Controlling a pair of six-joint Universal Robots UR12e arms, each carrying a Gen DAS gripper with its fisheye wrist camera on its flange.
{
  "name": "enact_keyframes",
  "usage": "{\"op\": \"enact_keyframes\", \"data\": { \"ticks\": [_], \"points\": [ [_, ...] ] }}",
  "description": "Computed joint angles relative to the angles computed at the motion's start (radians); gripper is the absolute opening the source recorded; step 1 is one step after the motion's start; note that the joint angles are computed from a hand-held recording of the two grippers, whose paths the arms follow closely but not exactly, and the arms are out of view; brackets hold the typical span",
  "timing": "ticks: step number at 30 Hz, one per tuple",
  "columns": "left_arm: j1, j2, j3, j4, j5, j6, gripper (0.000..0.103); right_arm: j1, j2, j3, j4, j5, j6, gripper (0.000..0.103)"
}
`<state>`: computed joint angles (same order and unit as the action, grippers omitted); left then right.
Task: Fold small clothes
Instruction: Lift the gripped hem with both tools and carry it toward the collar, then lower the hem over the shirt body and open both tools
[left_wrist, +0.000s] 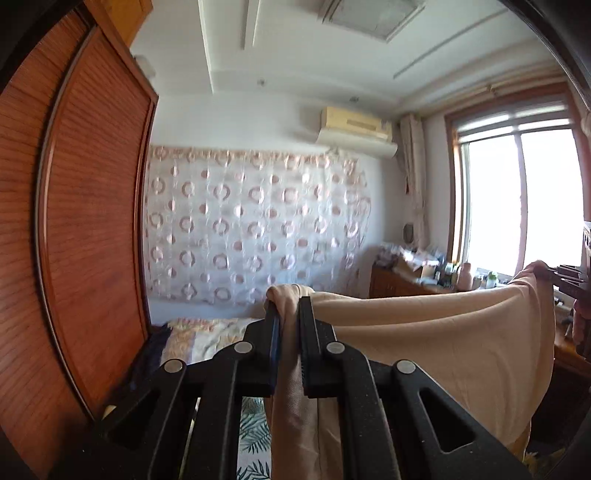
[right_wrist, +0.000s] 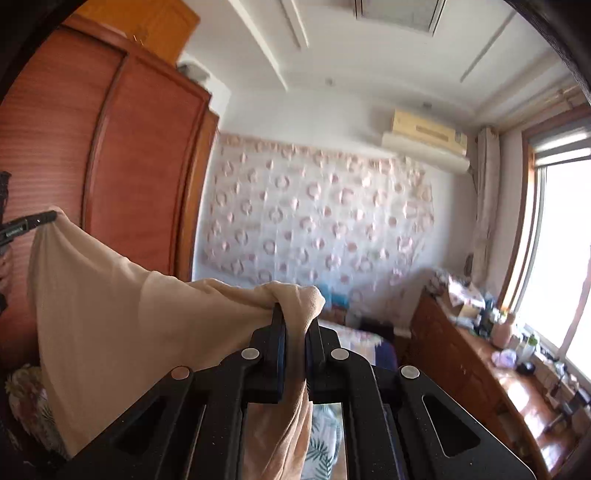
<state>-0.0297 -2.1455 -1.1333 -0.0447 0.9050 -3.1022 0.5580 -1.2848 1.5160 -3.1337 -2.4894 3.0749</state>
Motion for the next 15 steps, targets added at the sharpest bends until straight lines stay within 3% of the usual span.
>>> {"op": "enact_keyframes", "data": {
  "ticks": [7, 12, 15],
  "points": [
    [-0.069, -0.178, 0.187, -0.252, 0.137, 0.109, 0.01, -0.133, 0.072, 0.002, 0.257, 0.144, 0.253, 0.008],
    [-0.106, -0.249, 0.279, -0.389, 0.199, 0.176, 0.013, -0.183, 0.146, -0.055, 0.399, 0.19, 0.358, 0.008],
    [-0.117, -0.256, 0.289, -0.464, 0.216, 0.23, 0.029, -0.204, 0.175, -0.09, 0.488, 0.236, 0.443, 0.013]
  ]
}}
